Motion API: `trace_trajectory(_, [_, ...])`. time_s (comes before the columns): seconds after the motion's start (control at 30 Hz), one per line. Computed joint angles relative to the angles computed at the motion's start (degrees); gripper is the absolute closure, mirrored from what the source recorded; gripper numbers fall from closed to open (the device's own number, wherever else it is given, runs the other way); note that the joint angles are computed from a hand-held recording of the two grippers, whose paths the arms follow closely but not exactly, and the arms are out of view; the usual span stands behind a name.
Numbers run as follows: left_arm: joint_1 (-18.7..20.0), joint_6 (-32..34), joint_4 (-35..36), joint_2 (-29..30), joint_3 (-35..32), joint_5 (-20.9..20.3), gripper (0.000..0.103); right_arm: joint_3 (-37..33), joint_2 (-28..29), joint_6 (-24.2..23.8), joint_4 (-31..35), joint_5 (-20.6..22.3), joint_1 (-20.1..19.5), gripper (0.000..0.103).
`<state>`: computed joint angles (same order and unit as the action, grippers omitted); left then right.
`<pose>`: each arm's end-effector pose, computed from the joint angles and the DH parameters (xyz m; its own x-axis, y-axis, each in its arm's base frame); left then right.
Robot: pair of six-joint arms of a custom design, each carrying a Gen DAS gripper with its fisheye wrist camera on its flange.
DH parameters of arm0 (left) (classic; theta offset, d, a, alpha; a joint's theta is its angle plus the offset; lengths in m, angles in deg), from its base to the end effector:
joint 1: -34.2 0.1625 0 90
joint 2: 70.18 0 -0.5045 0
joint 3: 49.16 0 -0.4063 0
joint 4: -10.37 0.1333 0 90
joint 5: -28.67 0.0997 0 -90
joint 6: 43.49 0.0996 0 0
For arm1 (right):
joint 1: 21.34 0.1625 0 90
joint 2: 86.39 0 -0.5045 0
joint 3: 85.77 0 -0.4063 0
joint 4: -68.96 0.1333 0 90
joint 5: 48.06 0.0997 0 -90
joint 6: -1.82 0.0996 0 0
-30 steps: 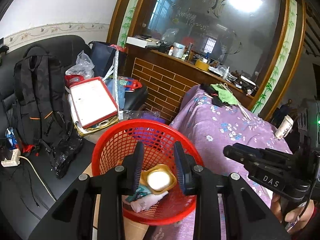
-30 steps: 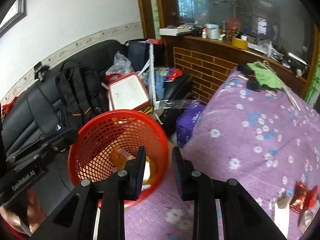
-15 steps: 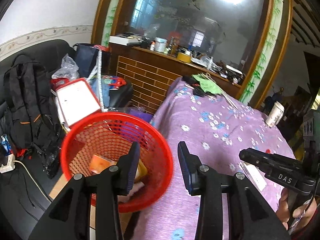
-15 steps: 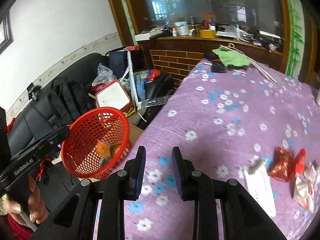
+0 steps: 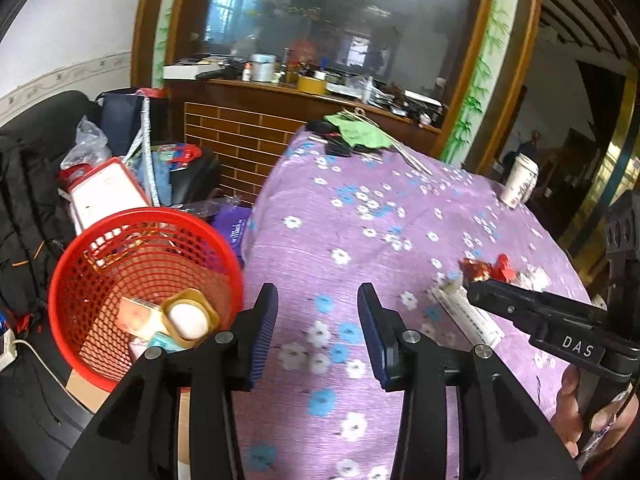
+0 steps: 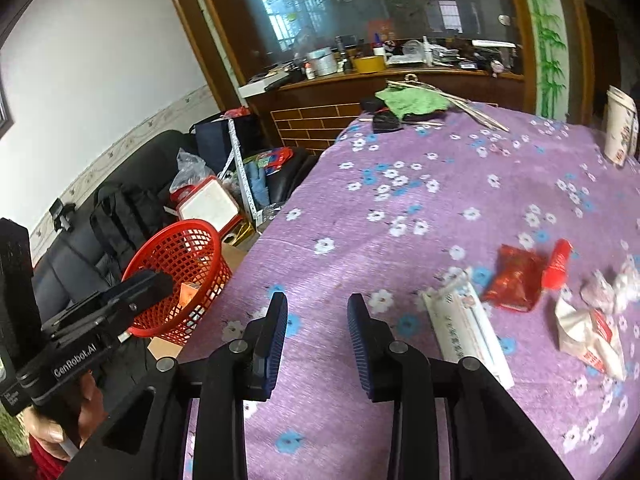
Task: Collect trash
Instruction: 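Move both open tools back over the trash on the table, then grasp the white medicine box with the left tool while the right tool grasps the red wrapper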
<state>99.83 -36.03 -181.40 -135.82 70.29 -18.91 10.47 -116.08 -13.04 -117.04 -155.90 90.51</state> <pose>-0.0523 -0.6014 0.3190 -0.8358 -0.0713 -0.5443 0.3881 0.6245 -0.6777 0.3684 -0.6424 0.0061 -0.8251 -0.4146 0.3839 -0.5542 0.7262 -0.4068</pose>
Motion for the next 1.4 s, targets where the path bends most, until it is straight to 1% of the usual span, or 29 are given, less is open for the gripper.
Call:
trace_trajectory(0.23, [-1.7,-0.9,3.5,2.7,-1.0,0.0,0.061,4.3,-3.6,0.9,-3.8,0.3,-2.0,0.068])
trace_trajectory(0.3, [-2.2,-1.1,4.6,3.8,-1.8,0.0,0.060,5.4,-4.8,1.2,-5.2,0.0,-2.9,0.064])
trace_trajectory(0.4, [-2.8,-1.8,6.7,5.2,-2.8,-0.5,0.058,6.7,-6.6,2.6,-7.0,-0.7,-4.4,0.061])
trace_trajectory(0.53, [-3.8,-3.1,9.7,7.7,-4.5,-0.8,0.057,6.9,-8.4,5.3,-8.2,-3.0,-6.6,0.059])
trace_trajectory(0.57, [-3.9,-3.4,10.3,8.1,-4.7,-1.1,0.057,6.4,-8.6,6.3,-8.0,-4.1,-7.1,0.056])
trace_trajectory(0.63, [-4.1,-4.4,12.3,9.2,-5.8,-2.3,0.056,4.6,-9.0,7.9,-5.1,-5.5,-8.2,0.054])
trace_trajectory(0.73, [-4.3,-5.3,13.6,10.9,-6.7,-2.0,0.056,2.0,-9.0,11.5,-1.1,-4.5,-9.8,0.054])
trace_trajectory(0.8, [-4.3,-6.1,14.8,11.7,-7.4,-2.1,0.055,-0.9,-8.2,13.7,3.4,-3.4,-10.7,0.054])
trace_trajectory(0.9, [-3.8,-7.6,16.9,12.6,-8.5,-2.8,0.055,-4.2,-6.1,14.6,6.9,-4.1,-11.1,0.054])
trace_trajectory(1.0, [-3.1,-9.1,19.0,13.1,-9.6,-3.2,0.054,-5.9,-4.8,15.1,9.3,-2.1,-11.9,0.054])
trace_trajectory(1.07, [-2.6,-10.0,20.2,13.4,-10.3,-3.5,0.054,-6.1,-4.3,14.6,9.3,-1.5,-12.3,0.054])
trace_trajectory(1.13, [-2.2,-10.7,20.9,13.8,-11.2,-3.4,0.049,-5.5,-4.4,14.0,8.3,-1.0,-12.9,0.063])
trace_trajectory(1.17, [-1.9,-11.2,21.3,14.1,-11.8,-3.4,0.048,-5.1,-4.5,13.4,7.8,-0.8,-13.1,0.072])
trace_trajectory(1.2, [-1.7,-11.7,21.8,14.4,-12.3,-3.5,0.048,-4.8,-4.7,12.7,7.4,-0.8,-13.4,0.077])
trace_trajectory(1.27, [-1.2,-13.1,23.1,15.1,-13.6,-4.1,0.048,-4.2,-5.0,11.6,6.2,-0.8,-13.7,0.080])
trace_trajectory(1.3, [-1.1,-13.4,23.1,15.5,-14.1,-3.8,0.048,-3.9,-5.0,10.6,5.2,-1.1,-13.8,0.083])
trace_trajectory(1.4, [-1.1,-13.0,22.8,17.0,-15.8,-1.9,0.048,-3.5,-5.1,8.5,3.7,-0.8,-14.1,0.085])
